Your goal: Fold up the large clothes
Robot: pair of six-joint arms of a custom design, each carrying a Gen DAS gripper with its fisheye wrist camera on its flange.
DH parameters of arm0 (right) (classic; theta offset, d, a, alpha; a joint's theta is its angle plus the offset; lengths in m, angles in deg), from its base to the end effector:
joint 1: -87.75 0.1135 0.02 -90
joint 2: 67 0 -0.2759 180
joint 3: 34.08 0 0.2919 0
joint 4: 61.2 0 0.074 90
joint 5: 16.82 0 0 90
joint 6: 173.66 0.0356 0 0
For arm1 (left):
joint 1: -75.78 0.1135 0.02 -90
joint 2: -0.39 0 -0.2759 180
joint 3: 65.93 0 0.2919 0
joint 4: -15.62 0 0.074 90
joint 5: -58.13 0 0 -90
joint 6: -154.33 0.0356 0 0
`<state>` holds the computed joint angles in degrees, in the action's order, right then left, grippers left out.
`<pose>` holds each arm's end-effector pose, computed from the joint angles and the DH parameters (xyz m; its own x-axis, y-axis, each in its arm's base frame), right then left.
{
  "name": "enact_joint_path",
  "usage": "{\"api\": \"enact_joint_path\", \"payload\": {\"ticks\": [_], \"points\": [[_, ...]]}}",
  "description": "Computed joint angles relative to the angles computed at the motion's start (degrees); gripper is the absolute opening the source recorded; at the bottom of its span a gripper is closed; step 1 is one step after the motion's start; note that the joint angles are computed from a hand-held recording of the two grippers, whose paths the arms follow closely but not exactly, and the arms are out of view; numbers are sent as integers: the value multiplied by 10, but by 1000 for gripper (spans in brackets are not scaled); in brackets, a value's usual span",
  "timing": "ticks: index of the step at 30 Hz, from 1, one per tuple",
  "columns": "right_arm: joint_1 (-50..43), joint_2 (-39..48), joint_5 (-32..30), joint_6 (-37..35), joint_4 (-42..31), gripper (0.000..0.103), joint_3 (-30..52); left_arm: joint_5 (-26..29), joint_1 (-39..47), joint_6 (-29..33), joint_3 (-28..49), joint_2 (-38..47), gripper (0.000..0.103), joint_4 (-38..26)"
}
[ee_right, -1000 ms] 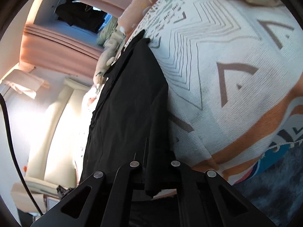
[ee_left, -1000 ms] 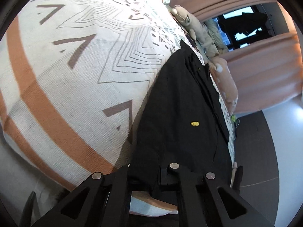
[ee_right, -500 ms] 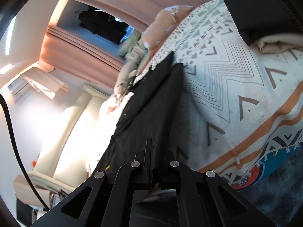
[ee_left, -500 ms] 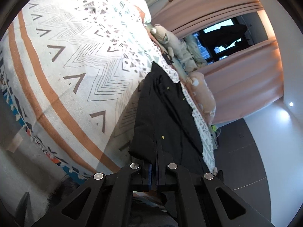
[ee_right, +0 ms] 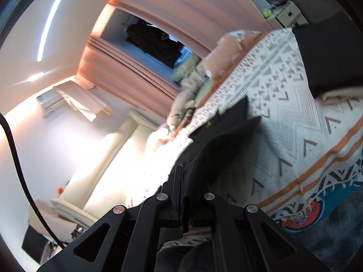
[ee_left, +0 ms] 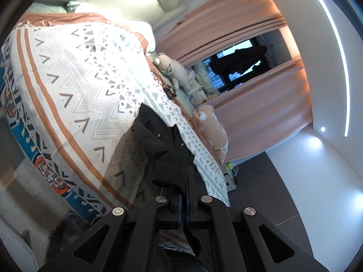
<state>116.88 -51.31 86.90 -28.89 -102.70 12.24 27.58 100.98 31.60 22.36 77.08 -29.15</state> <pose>0.1021 0.0472 0.3164 -0.3151 0.7328 -0.6030 -0.0209 0.6299 0.7764 0.3022 0.1083 0.3903 -0.6521 -0.6106 -0.4494 0.0990 0.5191 -0.8489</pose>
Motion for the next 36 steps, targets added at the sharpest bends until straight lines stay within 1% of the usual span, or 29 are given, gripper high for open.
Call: {"api": "enact_joint_path", "payload": {"ticks": [4, 7, 9, 11, 13, 14, 17, 20, 23, 25, 27, 31, 36], "points": [[98, -9, 98, -2, -17, 4, 32, 25, 33, -18, 17, -24, 1, -16], [174, -11, 174, -12, -18, 4, 52, 33, 47, -32, 28, -37, 1, -19], [198, -8, 199, -20, -13, 4, 62, 40, 53, -50, 33, -43, 1, -9], [204, -1, 206, -29, -6, 4, 72, 41, 55, -60, 46, -41, 1, -7], [183, 5, 188, -33, -1, 4, 78, 37, 51, -70, 56, -39, 1, 2], [155, 11, 161, -34, 4, 4, 81, 34, 46, -75, 62, -33, 1, 7], [89, 43, 110, -41, 7, 4, 99, 28, 36, -91, 77, -17, 1, 21], [9, 74, 34, -50, 25, 4, 113, 9, 19, -108, 95, 2, 1, 38], [-51, 107, -21, -59, 40, 4, 128, -6, 4, -127, 117, 24, 1, 53], [-101, 133, -68, -62, 57, 4, 138, -15, -6, -141, 128, 40, 1, 68], [-136, 165, -102, -68, 73, 4, 150, -32, -21, -149, 152, 62, 1, 74], [-200, 236, -166, -80, 103, 4, 186, -66, -55, -161, 228, 124, 1, 72], [-257, 332, -213, -90, 125, 4, 239, -116, -104, -151, 387, 237, 1, 22]]}}
